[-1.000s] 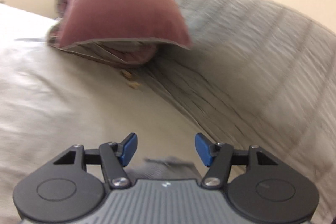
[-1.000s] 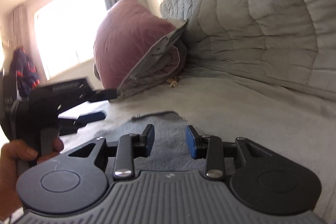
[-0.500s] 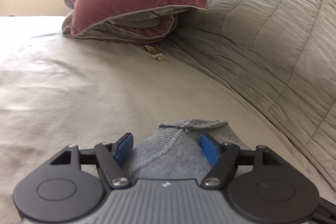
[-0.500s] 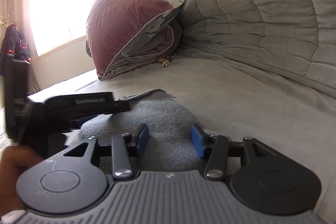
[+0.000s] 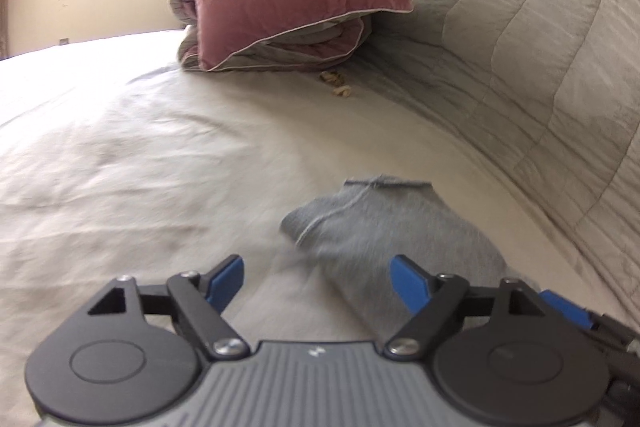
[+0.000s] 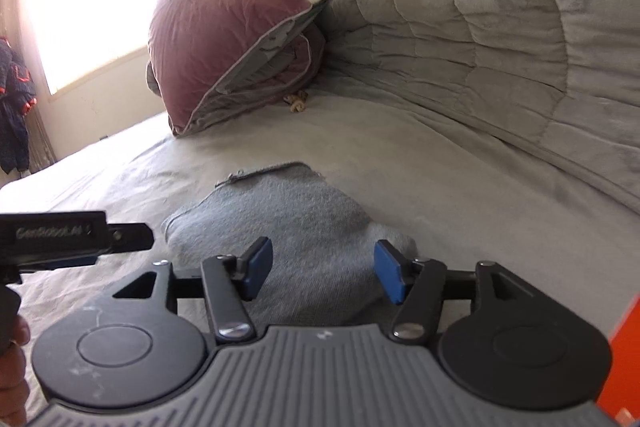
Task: Fold clothes
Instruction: 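Open both grippers and pull them back from the folded sweater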
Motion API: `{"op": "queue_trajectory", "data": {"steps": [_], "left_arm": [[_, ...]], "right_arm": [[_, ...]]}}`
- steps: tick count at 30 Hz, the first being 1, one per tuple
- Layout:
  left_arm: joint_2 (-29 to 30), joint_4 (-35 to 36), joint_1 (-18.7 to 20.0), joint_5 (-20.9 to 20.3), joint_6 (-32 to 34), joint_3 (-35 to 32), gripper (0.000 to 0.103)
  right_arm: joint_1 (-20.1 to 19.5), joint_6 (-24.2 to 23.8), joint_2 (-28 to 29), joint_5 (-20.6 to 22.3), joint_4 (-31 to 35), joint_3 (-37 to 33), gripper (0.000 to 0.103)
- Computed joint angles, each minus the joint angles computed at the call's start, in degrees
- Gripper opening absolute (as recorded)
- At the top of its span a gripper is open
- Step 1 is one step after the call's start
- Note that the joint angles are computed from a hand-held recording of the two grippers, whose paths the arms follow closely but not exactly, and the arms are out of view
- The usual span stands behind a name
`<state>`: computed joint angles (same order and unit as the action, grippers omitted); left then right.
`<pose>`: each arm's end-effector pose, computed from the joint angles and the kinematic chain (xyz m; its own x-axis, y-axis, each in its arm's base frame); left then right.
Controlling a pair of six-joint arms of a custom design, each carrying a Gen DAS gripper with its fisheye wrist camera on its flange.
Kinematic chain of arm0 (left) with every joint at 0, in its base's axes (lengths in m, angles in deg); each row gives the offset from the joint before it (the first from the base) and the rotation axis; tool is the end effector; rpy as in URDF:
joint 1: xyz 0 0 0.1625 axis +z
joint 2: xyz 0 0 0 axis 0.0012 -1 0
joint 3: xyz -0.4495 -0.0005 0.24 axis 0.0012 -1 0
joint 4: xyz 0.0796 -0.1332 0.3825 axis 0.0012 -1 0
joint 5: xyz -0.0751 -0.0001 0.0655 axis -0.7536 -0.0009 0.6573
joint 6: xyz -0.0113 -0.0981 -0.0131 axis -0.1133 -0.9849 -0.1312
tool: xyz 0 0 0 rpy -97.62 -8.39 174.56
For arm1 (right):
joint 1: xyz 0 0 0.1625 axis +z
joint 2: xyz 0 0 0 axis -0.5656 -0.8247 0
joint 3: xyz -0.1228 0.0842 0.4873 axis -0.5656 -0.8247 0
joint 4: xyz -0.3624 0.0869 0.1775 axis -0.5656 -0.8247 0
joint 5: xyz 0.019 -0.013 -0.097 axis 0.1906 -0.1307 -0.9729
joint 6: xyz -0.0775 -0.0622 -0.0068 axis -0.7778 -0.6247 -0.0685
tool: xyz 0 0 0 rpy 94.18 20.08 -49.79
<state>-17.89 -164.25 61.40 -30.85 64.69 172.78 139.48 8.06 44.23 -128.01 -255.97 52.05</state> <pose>-0.1521 -0.7164 0.2517 -0.8046 -0.1224 -0.5811 0.4166 0.5811 -0.6991 0.2808 -0.6677 0.0738 -0.8284 -0.1863 0.5283 -0.5422 0.5038 -0.6725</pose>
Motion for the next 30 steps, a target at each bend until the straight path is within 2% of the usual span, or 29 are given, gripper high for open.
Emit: {"op": "queue_trajectory", "data": {"steps": [4, 6, 10, 12, 17, 18, 20, 22, 23, 24, 25, 30], "left_arm": [[-2.80, 5.56, -2.42, 4.58, -4.18, 2.93, 0.087], [-4.37, 9.11, -3.57, 6.41, -6.90, 4.29, 0.090], [-7.32, 16.00, -5.69, 8.81, -11.99, 6.81, 0.099], [-8.71, 17.35, -6.44, 8.87, -13.62, 8.22, 0.102], [-11.10, 20.91, -7.34, 10.28, -18.58, 10.92, 0.102], [-11.17, 21.55, -7.16, 10.59, -19.12, 11.28, 0.102], [-11.30, 22.87, -6.77, 11.20, -20.24, 11.98, 0.102], [-11.42, 24.25, -6.36, 11.80, -21.45, 12.63, 0.103], [-11.41, 25.18, -6.08, 12.30, -22.87, 12.78, 0.103], [-11.37, 25.73, -5.85, 12.62, -24.06, 12.88, 0.103], [-11.34, 26.27, -5.62, 12.92, -25.23, 12.98, 0.102], [-11.06, 26.80, -4.92, 13.44, -28.44, 12.88, 0.102]], "right_arm": [[2.39, -0.69, -1.87, -4.46, 2.15, 1.83, 0.062], [3.67, 0.55, -3.01, -6.35, 3.04, 2.84, 0.064], [6.05, 3.84, -5.43, -8.89, 6.20, 4.96, 0.075], [7.09, 5.58, -5.74, -11.16, 7.11, 5.32, 0.076], [8.28, 12.29, -6.44, -12.62, 8.51, 7.52, 0.080], [8.34, 11.95, -6.34, -12.70, 8.13, 7.87, 0.081], [8.58, 10.46, -5.94, -13.98, 8.54, 7.99, 0.089], [8.98, 9.28, -5.71, -16.19, 11.35, 7.33, 0.090], [9.33, 8.66, -5.54, -16.77, 10.30, 7.54, 0.092], [9.68, 7.98, -5.36, -17.34, 9.17, 7.75, 0.095], [10.02, 7.30, -5.16, -17.91, 8.06, 7.95, 0.103], [10.80, 8.10, -3.57, -20.61, 8.03, 6.60, 0.103]]}}
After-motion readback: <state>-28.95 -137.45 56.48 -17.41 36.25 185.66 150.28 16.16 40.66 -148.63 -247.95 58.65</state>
